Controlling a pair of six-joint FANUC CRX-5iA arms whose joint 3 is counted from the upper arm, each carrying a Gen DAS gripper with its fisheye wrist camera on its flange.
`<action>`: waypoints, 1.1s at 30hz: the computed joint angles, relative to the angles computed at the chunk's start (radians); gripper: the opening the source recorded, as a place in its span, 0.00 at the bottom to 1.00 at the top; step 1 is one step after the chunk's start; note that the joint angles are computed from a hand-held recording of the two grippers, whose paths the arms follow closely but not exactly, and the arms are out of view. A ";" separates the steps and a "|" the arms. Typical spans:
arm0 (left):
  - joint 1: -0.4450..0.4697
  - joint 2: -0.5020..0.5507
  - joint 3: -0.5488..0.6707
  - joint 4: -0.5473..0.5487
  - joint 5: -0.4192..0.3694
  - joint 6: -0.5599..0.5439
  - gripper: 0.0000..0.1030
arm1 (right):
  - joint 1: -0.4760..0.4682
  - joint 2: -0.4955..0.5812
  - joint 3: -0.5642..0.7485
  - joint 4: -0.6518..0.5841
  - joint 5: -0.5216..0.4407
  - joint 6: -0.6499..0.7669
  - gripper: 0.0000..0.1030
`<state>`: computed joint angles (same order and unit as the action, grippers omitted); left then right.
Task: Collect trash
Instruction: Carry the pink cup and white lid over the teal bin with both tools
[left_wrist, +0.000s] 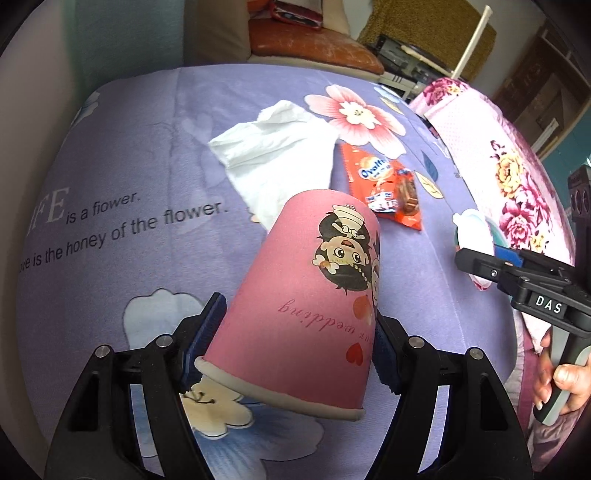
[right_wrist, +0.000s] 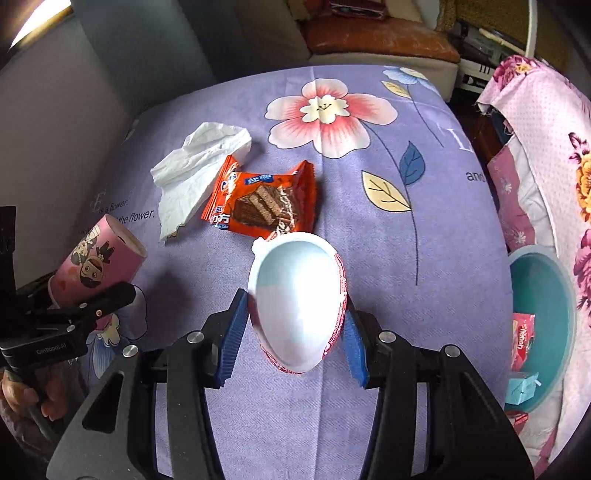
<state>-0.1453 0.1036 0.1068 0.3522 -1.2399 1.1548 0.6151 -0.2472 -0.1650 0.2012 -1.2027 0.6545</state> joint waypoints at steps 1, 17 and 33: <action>-0.017 0.002 0.005 -0.002 0.000 0.003 0.71 | -0.009 -0.015 -0.010 0.004 0.003 -0.009 0.45; -0.336 0.098 0.172 -0.121 -0.024 0.070 0.71 | -0.110 -0.342 -0.224 0.095 0.007 -0.186 0.45; -0.581 0.283 0.417 -0.203 -0.101 0.126 0.71 | -0.398 -0.558 -0.330 0.017 -0.036 -0.126 0.45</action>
